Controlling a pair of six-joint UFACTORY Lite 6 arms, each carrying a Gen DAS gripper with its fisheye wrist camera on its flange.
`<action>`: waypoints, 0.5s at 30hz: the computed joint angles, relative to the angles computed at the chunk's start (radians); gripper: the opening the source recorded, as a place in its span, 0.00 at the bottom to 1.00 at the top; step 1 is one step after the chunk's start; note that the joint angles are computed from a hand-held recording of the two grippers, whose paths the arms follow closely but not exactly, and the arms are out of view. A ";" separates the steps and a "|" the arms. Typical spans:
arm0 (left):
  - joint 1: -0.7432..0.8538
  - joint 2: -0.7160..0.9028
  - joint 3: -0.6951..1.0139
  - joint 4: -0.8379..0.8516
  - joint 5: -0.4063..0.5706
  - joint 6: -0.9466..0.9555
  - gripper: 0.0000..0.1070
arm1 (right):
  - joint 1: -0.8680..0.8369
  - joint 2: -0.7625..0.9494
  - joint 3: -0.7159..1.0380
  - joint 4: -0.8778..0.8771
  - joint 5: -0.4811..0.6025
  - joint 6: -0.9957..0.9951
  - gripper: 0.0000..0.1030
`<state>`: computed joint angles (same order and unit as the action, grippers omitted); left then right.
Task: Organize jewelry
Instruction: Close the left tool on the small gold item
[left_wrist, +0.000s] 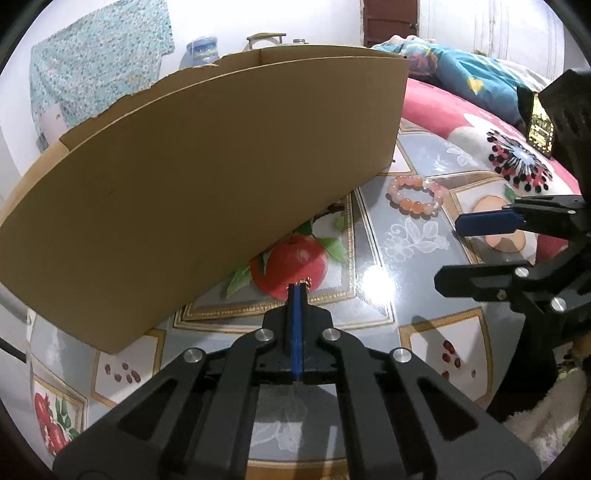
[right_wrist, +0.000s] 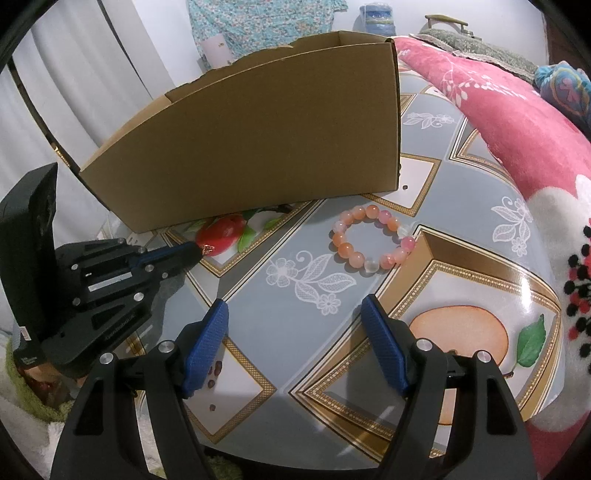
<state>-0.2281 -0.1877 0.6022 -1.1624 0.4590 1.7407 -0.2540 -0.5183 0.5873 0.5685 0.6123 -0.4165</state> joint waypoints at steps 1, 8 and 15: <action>0.014 -0.022 -0.015 0.007 0.010 0.002 0.00 | 0.000 -0.001 -0.002 0.001 -0.001 0.000 0.70; 0.103 -0.149 -0.069 0.099 0.096 -0.074 0.00 | 0.003 -0.013 -0.009 0.000 0.001 0.008 0.70; 0.144 -0.132 -0.058 0.111 0.121 -0.120 0.00 | -0.040 -0.027 0.040 0.027 0.014 -0.066 0.70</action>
<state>-0.0844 -0.3194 0.5443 -1.0515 0.5804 1.6209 -0.2944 -0.5457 0.6270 0.5953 0.6265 -0.4822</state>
